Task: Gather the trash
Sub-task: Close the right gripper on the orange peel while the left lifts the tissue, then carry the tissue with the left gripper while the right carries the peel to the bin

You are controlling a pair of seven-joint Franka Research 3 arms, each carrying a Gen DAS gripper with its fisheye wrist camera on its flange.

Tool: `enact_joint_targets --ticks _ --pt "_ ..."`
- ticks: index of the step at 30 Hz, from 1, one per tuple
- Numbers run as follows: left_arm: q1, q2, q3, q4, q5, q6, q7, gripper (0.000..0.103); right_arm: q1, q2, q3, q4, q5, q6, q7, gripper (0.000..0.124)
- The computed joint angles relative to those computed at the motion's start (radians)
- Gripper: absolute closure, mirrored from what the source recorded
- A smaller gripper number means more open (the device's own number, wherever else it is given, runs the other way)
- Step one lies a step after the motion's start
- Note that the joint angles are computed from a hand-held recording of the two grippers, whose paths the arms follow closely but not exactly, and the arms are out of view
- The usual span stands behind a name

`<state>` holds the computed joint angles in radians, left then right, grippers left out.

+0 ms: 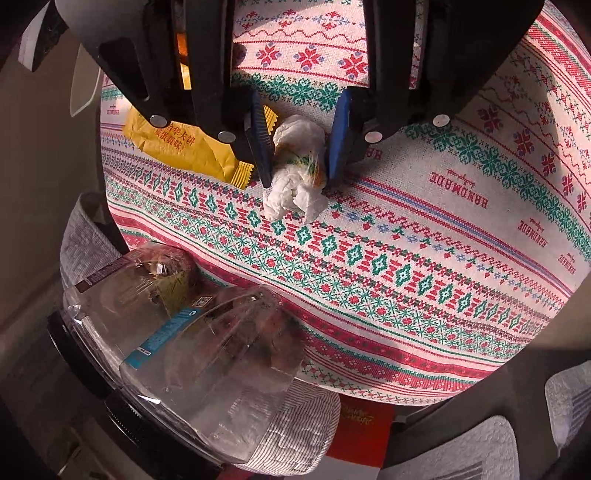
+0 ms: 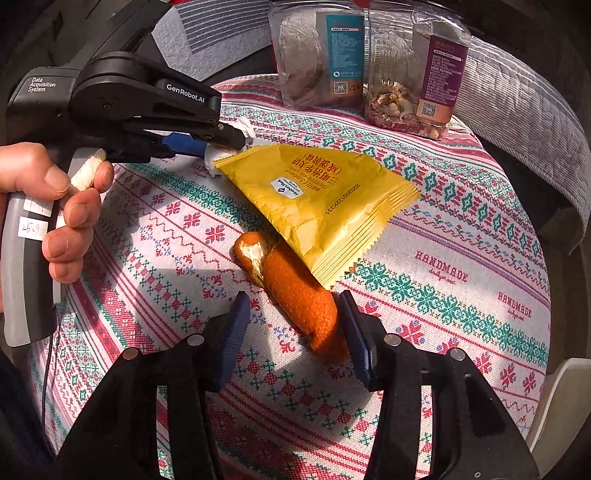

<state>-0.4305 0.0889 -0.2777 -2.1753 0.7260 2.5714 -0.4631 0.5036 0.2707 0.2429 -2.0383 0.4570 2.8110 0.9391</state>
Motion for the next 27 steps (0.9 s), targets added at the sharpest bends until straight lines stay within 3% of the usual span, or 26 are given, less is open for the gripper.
enact_joint_targets --ticks 3,5,10,16,27 --pt "0.002 -0.062 -0.002 -0.06 0.031 0.041 -0.101 0.074 -0.012 0.001 0.003 0.014 0.017 -0.035 -0.007 0.104" --pt "0.007 -0.095 -0.014 -0.086 0.024 0.045 -0.13 0.074 -0.024 -0.005 0.013 0.016 0.048 -0.053 -0.032 0.107" --pt "0.013 -0.182 -0.052 -0.137 -0.038 0.012 -0.161 0.074 0.001 -0.015 -0.007 0.0 0.006 -0.033 0.001 0.11" --pt "0.01 -0.275 -0.102 -0.133 -0.087 -0.121 -0.136 0.074 -0.017 -0.061 0.013 -0.033 0.095 -0.034 -0.063 0.111" --pt "0.013 -0.349 -0.146 -0.105 -0.099 -0.176 -0.117 0.074 -0.017 -0.096 0.007 -0.061 0.166 -0.011 -0.102 0.112"
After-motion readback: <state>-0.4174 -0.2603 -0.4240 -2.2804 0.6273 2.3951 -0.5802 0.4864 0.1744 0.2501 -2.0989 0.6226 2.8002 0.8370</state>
